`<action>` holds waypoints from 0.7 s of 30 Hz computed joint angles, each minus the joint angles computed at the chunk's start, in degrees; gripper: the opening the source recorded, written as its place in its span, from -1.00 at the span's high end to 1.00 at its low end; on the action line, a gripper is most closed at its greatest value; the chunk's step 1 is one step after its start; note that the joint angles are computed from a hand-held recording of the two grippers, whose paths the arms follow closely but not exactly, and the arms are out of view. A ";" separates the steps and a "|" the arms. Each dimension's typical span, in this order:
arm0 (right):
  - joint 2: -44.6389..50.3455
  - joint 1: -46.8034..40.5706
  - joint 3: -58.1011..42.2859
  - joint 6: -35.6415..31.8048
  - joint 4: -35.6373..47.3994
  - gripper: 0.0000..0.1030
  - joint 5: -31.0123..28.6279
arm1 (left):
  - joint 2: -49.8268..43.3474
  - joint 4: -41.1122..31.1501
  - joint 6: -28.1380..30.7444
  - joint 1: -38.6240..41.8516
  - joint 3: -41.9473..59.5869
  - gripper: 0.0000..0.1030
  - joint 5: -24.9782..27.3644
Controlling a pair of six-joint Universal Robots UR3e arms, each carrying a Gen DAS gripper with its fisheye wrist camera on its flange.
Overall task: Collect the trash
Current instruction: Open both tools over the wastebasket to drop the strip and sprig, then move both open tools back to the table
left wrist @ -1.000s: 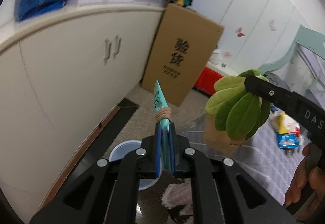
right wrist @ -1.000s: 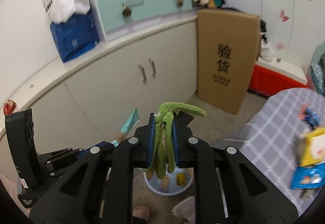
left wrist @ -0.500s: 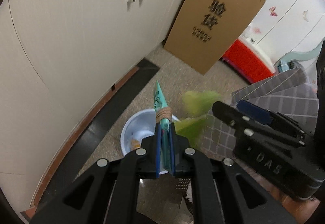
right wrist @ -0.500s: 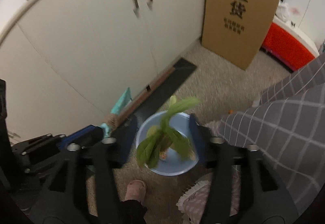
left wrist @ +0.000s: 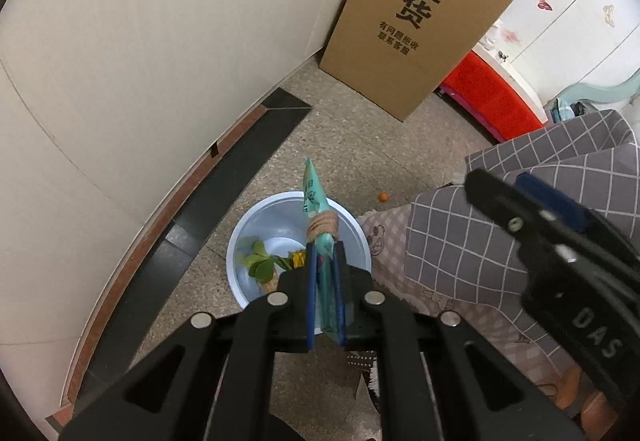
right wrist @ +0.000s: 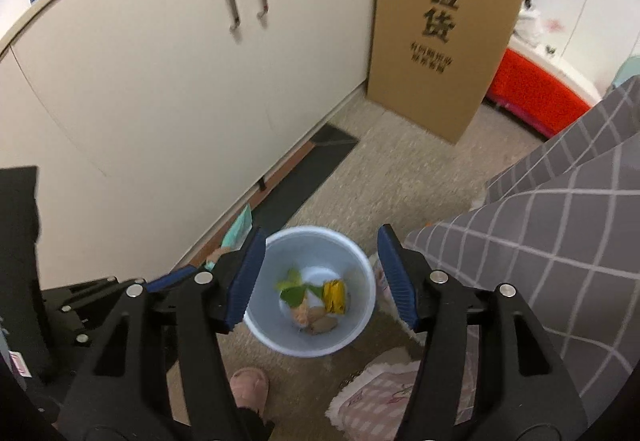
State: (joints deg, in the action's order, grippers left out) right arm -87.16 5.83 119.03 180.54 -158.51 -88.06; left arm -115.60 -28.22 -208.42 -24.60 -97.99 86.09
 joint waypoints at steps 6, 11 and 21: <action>-5.50 -1.18 3.17 2.02 -4.79 -0.14 -1.30 | 1.84 -0.48 -0.75 0.18 0.48 0.55 -0.90; -11.79 -2.20 4.28 2.27 -1.59 -0.14 0.23 | 5.83 0.16 -3.52 0.18 -1.69 -0.17 0.99; -30.32 -7.00 4.33 0.51 12.60 -0.14 6.08 | 19.23 -4.08 -9.32 -3.44 -2.78 -0.20 8.00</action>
